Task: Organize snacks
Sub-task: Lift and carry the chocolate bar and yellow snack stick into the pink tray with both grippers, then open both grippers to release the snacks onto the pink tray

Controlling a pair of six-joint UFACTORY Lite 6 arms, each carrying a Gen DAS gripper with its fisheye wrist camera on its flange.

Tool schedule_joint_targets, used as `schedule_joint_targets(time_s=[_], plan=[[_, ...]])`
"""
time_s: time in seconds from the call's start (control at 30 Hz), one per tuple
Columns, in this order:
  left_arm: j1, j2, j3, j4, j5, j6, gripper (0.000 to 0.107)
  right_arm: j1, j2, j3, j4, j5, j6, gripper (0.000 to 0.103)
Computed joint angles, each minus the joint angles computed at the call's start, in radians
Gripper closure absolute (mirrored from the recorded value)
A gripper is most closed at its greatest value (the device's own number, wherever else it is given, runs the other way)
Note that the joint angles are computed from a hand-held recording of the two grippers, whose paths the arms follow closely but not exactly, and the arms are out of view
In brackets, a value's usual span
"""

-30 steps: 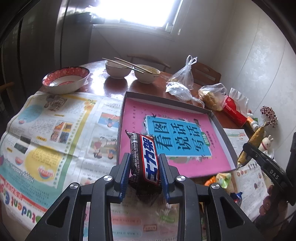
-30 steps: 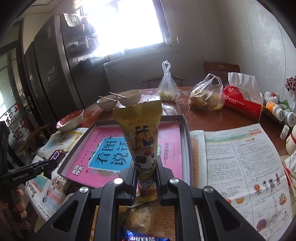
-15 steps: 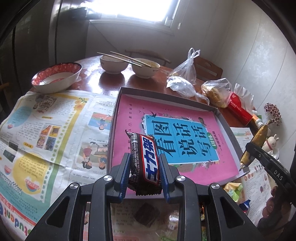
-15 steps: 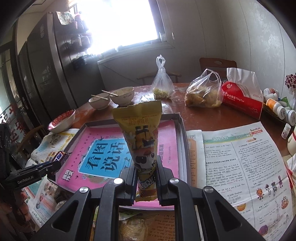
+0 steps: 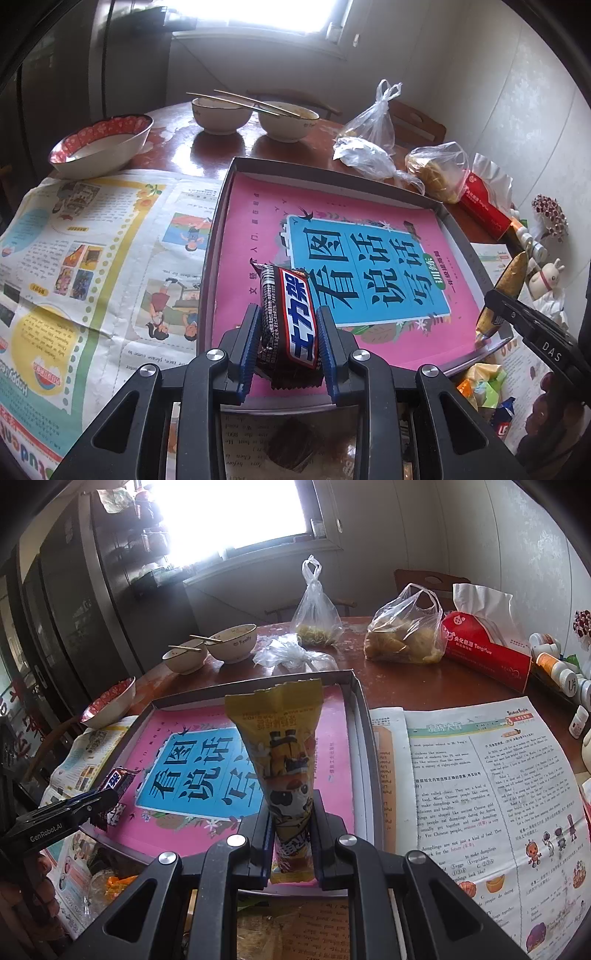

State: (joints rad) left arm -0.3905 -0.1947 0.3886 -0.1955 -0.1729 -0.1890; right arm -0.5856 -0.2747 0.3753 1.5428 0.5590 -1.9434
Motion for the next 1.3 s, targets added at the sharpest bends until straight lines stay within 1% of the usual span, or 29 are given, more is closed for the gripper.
schedule_joint_targets(time_s=[0.1, 0.37, 0.43, 0.53, 0.6, 0.73, 0.93, 1.13, 1.3], plan=[[-0.005, 0.018, 0.009, -0.004, -0.007, 0.005, 0.076, 0.008, 0.026, 0.011, 0.007, -0.016, -0.004, 0.086], [0.001, 0.045, 0.009, 0.115, -0.035, -0.098, 0.076, 0.033, 0.084, 0.026, 0.069, -0.048, -0.048, 0.085], [-0.003, 0.046, 0.008, 0.097, -0.042, -0.077, 0.076, 0.039, 0.085, 0.022, 0.085, -0.054, -0.062, 0.085], [-0.017, 0.063, 0.017, 0.009, -0.052, 0.007, 0.076, 0.035, 0.088, 0.02, 0.083, -0.055, -0.06, 0.085], [-0.014, 0.069, 0.016, 0.049, -0.059, -0.035, 0.076, 0.029, 0.093, 0.024, 0.078, -0.052, -0.056, 0.085], [-0.01, 0.076, 0.019, 0.041, -0.061, -0.025, 0.076, 0.033, 0.104, 0.032, 0.084, -0.064, -0.048, 0.085], [-0.007, 0.069, 0.01, 0.076, -0.066, -0.05, 0.076, 0.029, 0.108, 0.035, 0.082, -0.066, -0.042, 0.084], [-0.009, 0.05, 0.001, 0.071, -0.063, -0.044, 0.076, 0.019, 0.114, 0.037, 0.063, -0.059, -0.025, 0.081], [-0.01, 0.012, -0.019, 0.07, -0.054, -0.046, 0.076, 0.006, 0.082, 0.02, 0.049, -0.052, -0.016, 0.077]])
